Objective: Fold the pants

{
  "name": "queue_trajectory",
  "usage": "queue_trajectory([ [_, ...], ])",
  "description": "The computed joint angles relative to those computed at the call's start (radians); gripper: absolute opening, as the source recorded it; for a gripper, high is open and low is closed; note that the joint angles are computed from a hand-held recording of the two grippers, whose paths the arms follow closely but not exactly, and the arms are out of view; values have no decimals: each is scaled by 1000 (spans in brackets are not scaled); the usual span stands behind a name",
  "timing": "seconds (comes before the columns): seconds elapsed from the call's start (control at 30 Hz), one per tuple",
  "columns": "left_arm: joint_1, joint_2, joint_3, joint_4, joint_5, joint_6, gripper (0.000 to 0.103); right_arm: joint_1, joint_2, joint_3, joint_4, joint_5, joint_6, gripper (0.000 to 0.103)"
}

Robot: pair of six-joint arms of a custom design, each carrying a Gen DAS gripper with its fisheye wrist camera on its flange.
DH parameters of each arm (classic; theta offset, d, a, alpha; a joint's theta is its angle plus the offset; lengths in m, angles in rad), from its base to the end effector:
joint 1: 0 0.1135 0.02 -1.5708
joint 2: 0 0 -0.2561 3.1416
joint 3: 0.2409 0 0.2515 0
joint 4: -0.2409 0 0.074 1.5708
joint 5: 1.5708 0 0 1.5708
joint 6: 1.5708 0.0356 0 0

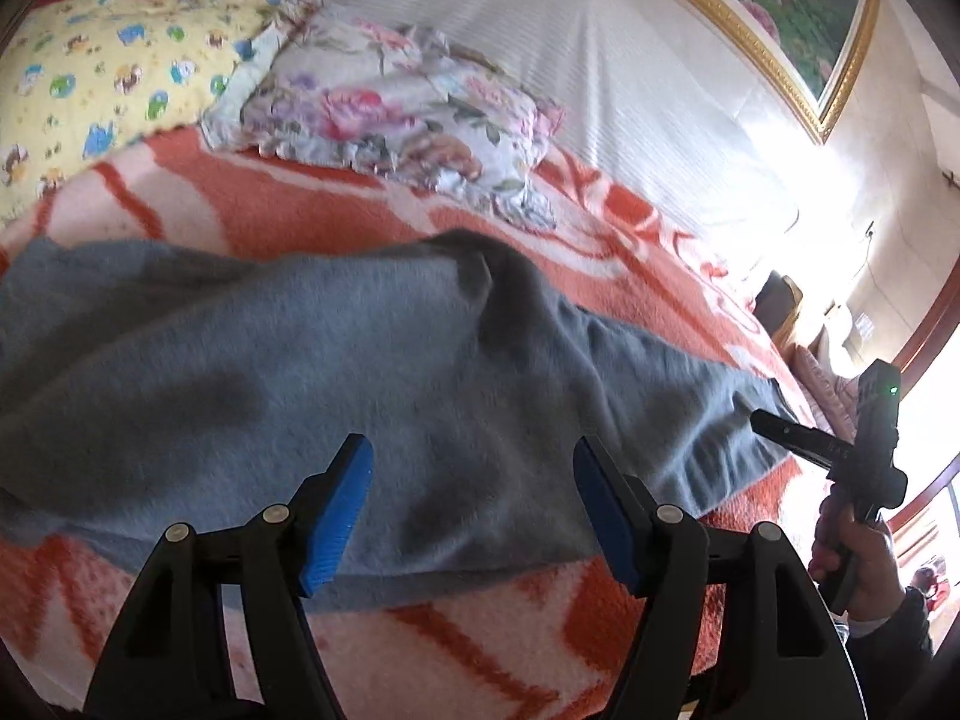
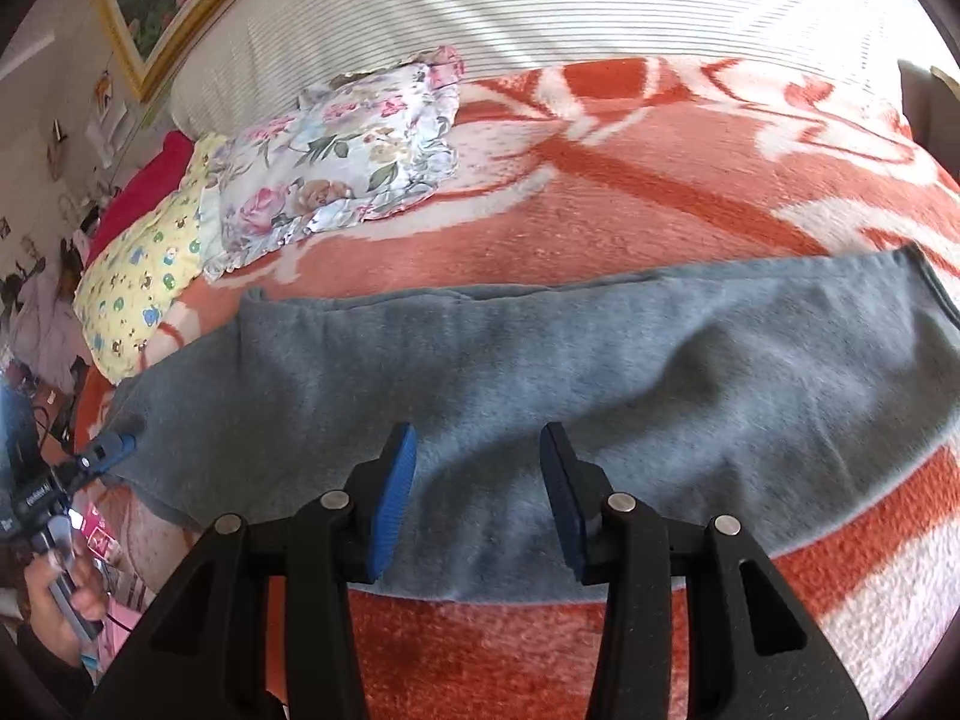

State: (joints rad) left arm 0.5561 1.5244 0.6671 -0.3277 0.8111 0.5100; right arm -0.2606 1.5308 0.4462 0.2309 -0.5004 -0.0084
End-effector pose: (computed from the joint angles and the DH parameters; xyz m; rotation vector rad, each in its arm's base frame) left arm 0.2263 0.1103 0.1327 0.1421 2.3416 -0.6324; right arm 0.2422 -0.0469 0.1022 0.0717 2.3395 0.4729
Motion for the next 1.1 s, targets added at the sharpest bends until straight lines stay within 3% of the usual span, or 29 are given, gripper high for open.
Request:
queue_trajectory([
  [0.3, -42, 25, -16, -2, 11, -39, 72, -85, -23, -62, 7, -38, -34, 47],
  [0.53, -308, -51, -45, 82, -41, -190, 74, -382, 3, -53, -59, -102, -153, 49],
  [0.67, -518, -50, -18, 155, -122, -287, 77, -572, 71, 4, -95, -161, -211, 52],
  [0.87, -816, 86, 151, 190, -205, -404, 77, -717, 170, 111, -149, -215, -247, 53],
  [1.1, -1049, 333, 501, 73, -271, -436, 79, -779, 276, 207, -152, -252, -241, 56],
])
